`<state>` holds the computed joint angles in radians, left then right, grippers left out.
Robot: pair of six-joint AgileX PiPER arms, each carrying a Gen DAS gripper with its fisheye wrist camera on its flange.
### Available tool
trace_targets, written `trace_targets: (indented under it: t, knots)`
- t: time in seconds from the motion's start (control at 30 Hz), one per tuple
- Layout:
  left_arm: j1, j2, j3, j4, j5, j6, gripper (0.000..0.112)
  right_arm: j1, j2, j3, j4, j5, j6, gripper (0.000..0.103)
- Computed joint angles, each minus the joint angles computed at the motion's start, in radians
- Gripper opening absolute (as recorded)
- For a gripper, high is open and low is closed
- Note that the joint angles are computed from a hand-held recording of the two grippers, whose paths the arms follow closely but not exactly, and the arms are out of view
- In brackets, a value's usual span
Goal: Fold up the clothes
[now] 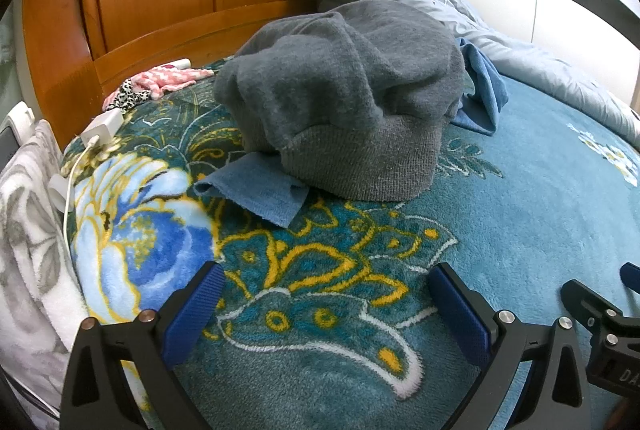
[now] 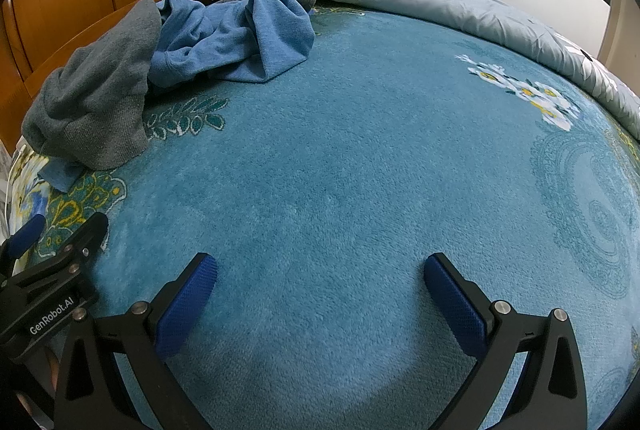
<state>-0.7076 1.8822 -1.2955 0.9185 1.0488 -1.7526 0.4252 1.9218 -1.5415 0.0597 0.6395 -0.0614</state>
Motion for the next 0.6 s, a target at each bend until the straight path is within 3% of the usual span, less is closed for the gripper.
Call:
trace_targets:
  t: [0.6]
  knots:
    - [-0.005, 0.01, -0.018, -0.006, 0.017, 0.012, 0.103, 0.0, 0.0, 0.0, 0.0, 0.0, 0.0, 0.103]
